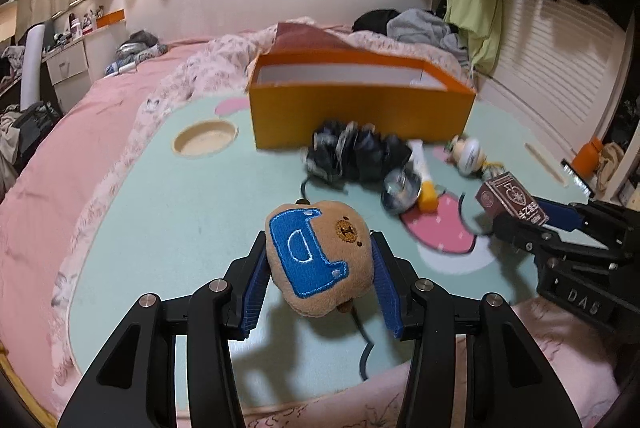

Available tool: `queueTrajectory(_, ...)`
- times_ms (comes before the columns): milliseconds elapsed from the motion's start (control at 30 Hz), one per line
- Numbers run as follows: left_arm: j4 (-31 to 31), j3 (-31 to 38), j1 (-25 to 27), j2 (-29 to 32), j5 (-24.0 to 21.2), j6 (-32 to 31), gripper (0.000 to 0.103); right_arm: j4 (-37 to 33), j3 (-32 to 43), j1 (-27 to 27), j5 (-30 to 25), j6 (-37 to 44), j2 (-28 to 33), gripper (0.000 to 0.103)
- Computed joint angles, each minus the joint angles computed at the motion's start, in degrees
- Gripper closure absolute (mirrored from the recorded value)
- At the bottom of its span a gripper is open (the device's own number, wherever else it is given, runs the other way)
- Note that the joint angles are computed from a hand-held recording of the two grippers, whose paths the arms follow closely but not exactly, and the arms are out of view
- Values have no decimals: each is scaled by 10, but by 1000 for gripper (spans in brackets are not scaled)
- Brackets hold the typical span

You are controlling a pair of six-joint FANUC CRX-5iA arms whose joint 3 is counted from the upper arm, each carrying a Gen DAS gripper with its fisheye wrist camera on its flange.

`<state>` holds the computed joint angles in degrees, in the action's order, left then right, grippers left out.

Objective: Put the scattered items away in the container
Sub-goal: 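Carry the plush into the box and open the left gripper while right gripper drops the card pack in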

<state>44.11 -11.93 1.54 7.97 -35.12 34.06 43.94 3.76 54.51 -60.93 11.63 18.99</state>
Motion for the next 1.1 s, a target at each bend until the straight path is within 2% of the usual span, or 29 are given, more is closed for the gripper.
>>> queueTrajectory(133, -41, 64, -5, 23, -18, 37, 54, 26, 14, -5, 2, 5, 3, 63)
queueTrajectory(267, -56, 141, -12, 54, -32, 55, 54, 67, 40, -21, 1, 14, 14, 63)
queueTrajectory(467, -93, 304, -30, 143, -46, 120, 54, 73, 126, -71, 15, 65, 54, 63)
queueTrajectory(567, -164, 442, -41, 229, -98, 204, 54, 69, 188, -93, 2, 106, 96, 63)
queueTrajectory(633, -180, 488, -43, 263, -129, 234, 54, 37, 231, -107, -5, 138, 123, 63)
queueTrajectory(700, -170, 486, -43, 270, -134, 232, 54, 19, 246, -115, -4, 149, 134, 63)
queueTrajectory(833, -173, 456, -49, 256, -111, 211, 54, 2, 263, -122, -4, 171, 148, 63)
queueTrajectory(1000, -203, 495, -56, 275, -132, 240, 54, -13, 305, -128, -19, 197, 175, 63)
queueTrajectory(1100, -211, 521, -58, 293, -152, 250, 40, -35, 344, -135, -38, 220, 198, 62)
